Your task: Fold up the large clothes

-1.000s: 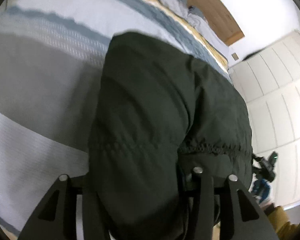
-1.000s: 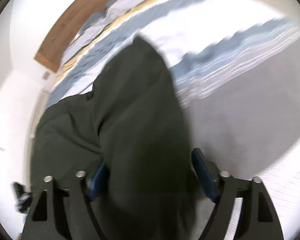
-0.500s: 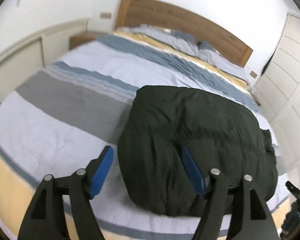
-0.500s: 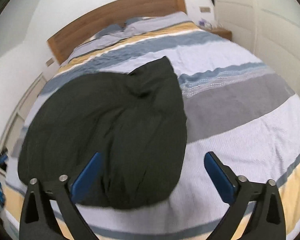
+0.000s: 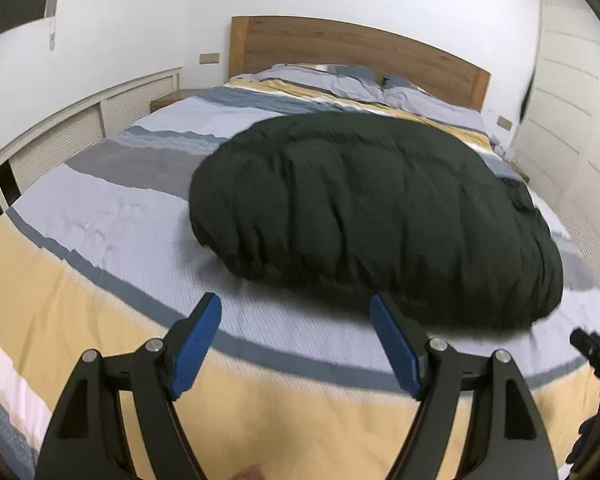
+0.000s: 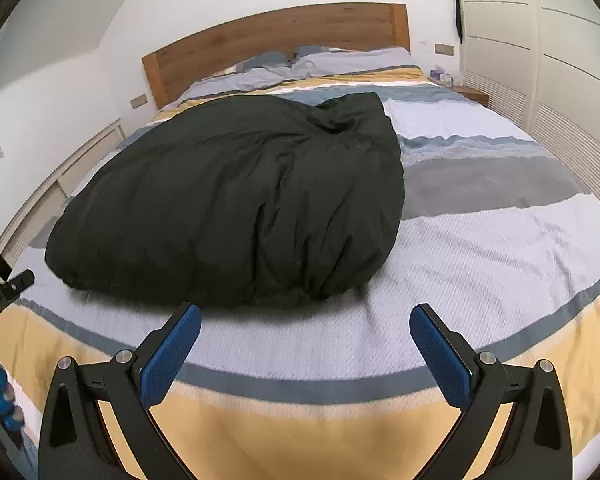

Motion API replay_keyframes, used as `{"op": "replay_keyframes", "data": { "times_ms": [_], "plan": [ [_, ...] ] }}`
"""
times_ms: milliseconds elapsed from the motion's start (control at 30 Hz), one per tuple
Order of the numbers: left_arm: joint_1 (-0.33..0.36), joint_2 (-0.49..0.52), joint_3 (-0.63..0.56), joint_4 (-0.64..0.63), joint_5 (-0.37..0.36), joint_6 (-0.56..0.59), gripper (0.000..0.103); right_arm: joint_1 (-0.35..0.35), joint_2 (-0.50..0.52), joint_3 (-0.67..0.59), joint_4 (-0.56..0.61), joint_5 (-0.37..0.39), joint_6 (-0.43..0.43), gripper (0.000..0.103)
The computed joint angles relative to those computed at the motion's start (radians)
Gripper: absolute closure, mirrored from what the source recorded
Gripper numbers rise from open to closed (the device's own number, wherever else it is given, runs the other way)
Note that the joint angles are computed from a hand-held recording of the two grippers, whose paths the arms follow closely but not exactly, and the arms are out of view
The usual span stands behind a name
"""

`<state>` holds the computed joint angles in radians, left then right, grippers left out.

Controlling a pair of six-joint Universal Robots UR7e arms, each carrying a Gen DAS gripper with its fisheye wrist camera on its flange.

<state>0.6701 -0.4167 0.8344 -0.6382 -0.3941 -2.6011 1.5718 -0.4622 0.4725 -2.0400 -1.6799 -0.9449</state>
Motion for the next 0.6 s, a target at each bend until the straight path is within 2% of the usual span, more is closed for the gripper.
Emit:
{"op": "replay_keyframes", "data": {
  "times_ms": [67,133,300,400,600],
  "plan": [
    [0.000,0.026,-0.009,-0.034,0.008,0.039,0.027,-0.011,-0.028,0.052,-0.022,0.015,-0.018,0.001],
    [-0.004,0.073,-0.066,0.023,-0.003,0.018,0.027,-0.020,-0.041,0.078,-0.027,0.031,-0.030,0.001],
    [-0.005,0.133,-0.111,0.015,-0.005,0.050,0.027,-0.042,-0.091,0.193,-0.105,0.051,-0.086,0.001],
    [-0.003,0.130,-0.080,-0.047,0.001,0.090,0.027,-0.051,-0.106,0.232,-0.121,0.058,-0.107,0.001],
    [-0.004,0.139,-0.074,-0.039,-0.002,0.081,0.027,-0.062,-0.132,0.311,-0.163,0.056,-0.134,0.001]
  ]
}}
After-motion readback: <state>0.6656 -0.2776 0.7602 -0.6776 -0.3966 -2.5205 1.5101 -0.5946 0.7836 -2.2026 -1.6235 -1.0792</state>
